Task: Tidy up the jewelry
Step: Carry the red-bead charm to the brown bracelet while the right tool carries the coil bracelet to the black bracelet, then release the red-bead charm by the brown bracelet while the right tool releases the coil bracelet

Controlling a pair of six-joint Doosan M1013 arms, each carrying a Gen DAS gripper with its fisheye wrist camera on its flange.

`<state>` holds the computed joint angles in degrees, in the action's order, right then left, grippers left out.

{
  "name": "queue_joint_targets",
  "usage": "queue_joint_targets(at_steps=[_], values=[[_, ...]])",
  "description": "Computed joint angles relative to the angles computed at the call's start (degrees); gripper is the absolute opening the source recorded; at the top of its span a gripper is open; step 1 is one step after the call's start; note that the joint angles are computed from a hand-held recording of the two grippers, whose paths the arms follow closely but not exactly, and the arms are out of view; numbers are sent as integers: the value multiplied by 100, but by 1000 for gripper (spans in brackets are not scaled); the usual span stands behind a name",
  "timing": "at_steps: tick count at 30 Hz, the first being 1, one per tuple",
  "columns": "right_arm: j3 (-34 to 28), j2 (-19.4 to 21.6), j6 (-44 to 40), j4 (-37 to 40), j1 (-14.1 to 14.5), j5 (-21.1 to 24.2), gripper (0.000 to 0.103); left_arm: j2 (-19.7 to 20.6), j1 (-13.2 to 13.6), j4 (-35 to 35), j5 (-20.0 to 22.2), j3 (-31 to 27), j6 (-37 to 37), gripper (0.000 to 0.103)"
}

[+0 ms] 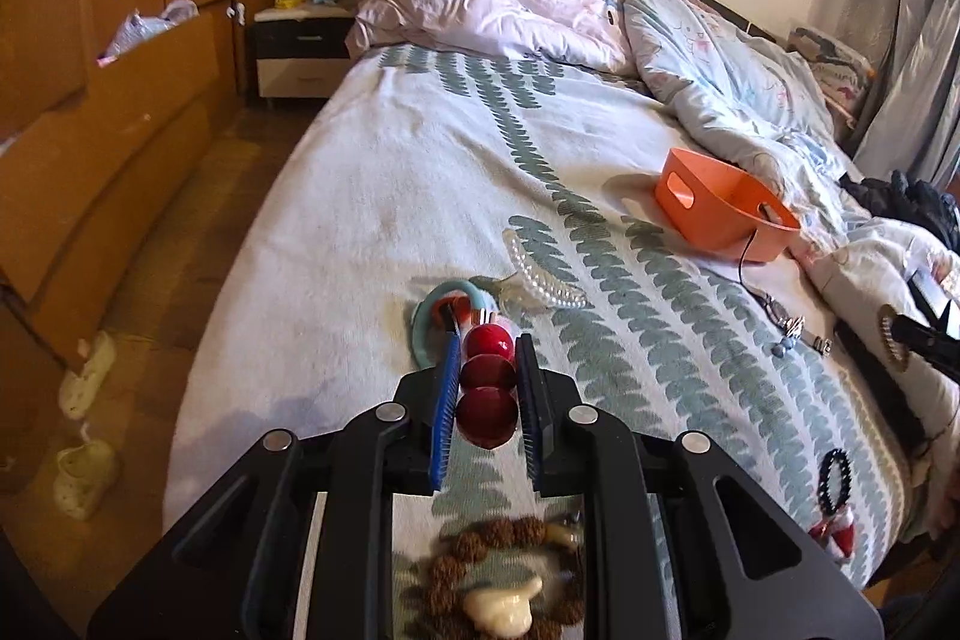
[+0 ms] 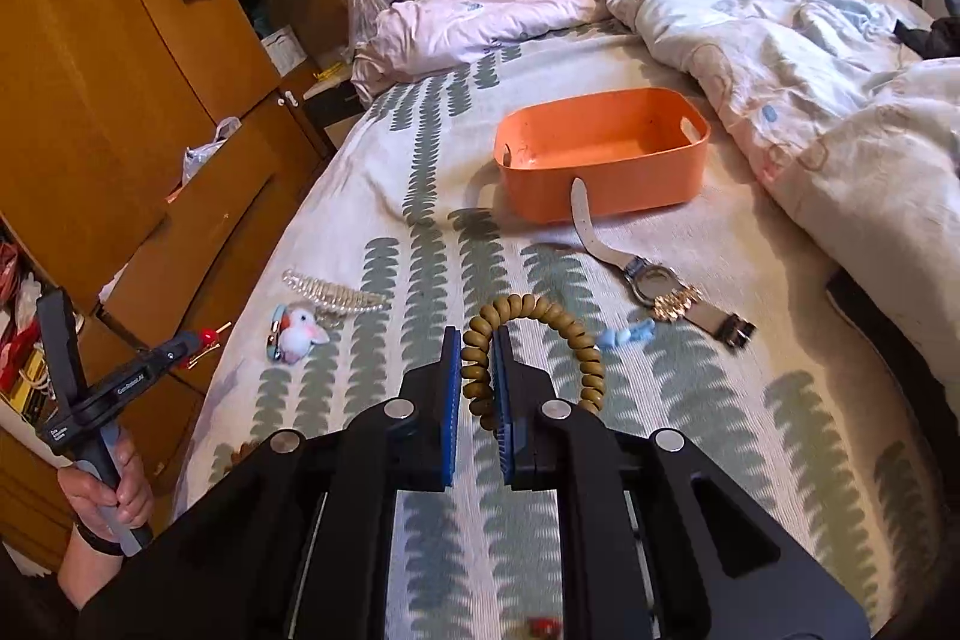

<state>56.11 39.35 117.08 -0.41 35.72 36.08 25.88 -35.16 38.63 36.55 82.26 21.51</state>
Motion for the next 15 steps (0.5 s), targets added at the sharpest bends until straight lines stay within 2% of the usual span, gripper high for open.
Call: queue_joint_targets(at_steps=[10, 15], values=[[1225, -650, 792, -531, 227, -467, 12, -262, -343, 548, 479, 331, -649, 19], [1452, -720, 1189, -886, 324, -359, 12, -261, -489, 718, 851, 445, -872, 19]])
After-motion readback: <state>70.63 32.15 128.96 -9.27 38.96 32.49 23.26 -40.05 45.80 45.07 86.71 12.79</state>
